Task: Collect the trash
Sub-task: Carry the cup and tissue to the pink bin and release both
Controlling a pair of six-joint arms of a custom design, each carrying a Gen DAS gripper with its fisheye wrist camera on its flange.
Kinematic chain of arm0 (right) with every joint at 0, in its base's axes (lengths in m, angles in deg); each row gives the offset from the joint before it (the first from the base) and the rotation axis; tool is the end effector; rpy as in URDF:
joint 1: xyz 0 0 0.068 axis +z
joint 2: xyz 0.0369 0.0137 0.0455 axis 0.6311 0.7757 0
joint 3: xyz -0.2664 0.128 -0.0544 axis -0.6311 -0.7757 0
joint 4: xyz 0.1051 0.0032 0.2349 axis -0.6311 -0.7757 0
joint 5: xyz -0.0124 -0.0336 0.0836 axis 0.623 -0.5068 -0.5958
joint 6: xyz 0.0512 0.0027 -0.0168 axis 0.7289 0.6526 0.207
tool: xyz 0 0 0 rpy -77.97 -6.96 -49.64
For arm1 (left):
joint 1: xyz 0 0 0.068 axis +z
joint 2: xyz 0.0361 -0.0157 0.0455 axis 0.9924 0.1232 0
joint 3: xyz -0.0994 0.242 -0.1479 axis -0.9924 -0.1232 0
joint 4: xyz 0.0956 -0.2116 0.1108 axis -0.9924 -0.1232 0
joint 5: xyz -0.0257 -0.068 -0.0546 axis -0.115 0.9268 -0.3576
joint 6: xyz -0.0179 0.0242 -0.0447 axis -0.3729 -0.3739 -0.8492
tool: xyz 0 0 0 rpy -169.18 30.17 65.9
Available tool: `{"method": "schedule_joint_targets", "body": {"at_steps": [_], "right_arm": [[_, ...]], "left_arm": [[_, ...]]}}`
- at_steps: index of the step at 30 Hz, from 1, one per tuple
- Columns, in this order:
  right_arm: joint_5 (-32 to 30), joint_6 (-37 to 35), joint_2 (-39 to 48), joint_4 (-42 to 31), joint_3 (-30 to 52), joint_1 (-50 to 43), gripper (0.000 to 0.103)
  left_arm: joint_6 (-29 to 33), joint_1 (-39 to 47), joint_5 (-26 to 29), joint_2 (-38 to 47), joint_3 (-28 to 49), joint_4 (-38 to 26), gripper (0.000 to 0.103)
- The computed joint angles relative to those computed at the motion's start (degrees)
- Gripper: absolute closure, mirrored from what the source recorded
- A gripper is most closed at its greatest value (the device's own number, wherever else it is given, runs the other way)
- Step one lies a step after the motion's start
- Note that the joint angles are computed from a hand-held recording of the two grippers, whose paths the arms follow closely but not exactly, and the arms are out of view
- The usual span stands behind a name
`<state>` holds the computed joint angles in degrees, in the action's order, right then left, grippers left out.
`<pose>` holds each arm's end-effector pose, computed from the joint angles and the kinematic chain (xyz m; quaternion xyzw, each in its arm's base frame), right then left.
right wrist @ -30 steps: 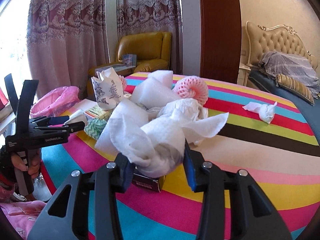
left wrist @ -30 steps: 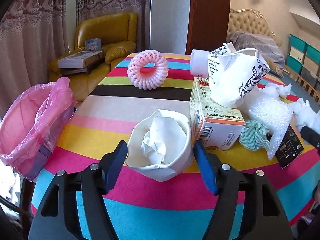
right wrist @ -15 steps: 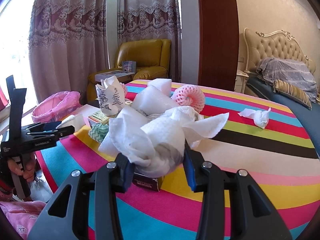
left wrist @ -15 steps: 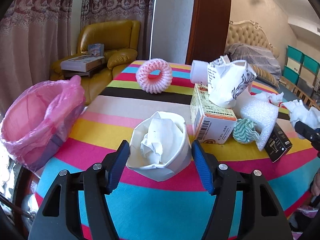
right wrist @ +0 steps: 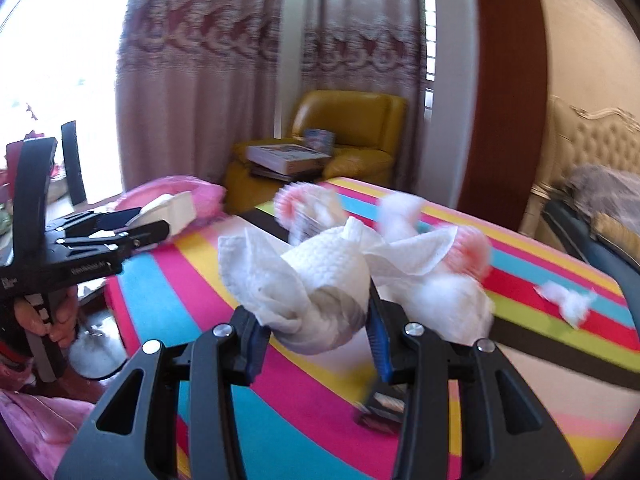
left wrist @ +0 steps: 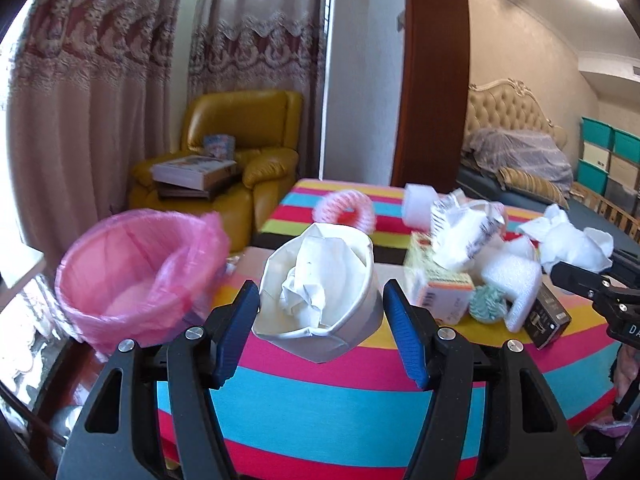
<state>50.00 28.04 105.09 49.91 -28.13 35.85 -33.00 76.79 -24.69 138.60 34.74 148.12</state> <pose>0.2516 0.0007 0.1334 -0.2059 0.8266 0.1007 0.5140 0.2640 -0.0283 0.1036 0.0188 0.8422 -0.0446 0.5370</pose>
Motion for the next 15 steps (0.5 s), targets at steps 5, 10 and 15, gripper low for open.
{"method": "schedule_joint_targets", "body": {"at_steps": [5,10,15], "right_arm": [[0.44,1.03,0.52,-4.55,6.23,8.78,0.062],[3.75,0.31,4.62,-9.27,15.7,19.13,0.062],[5.06,-0.08,12.96,-17.26,30.07,25.37,0.062]], "left_arm": [[0.24,7.49,3.27,-3.37,-1.93,-0.08,0.042],[2.15,18.04,8.13,-5.18,-0.75,-2.56,0.042],[3.55,26.71,12.0,-2.89,5.16,-7.64,0.042]]}}
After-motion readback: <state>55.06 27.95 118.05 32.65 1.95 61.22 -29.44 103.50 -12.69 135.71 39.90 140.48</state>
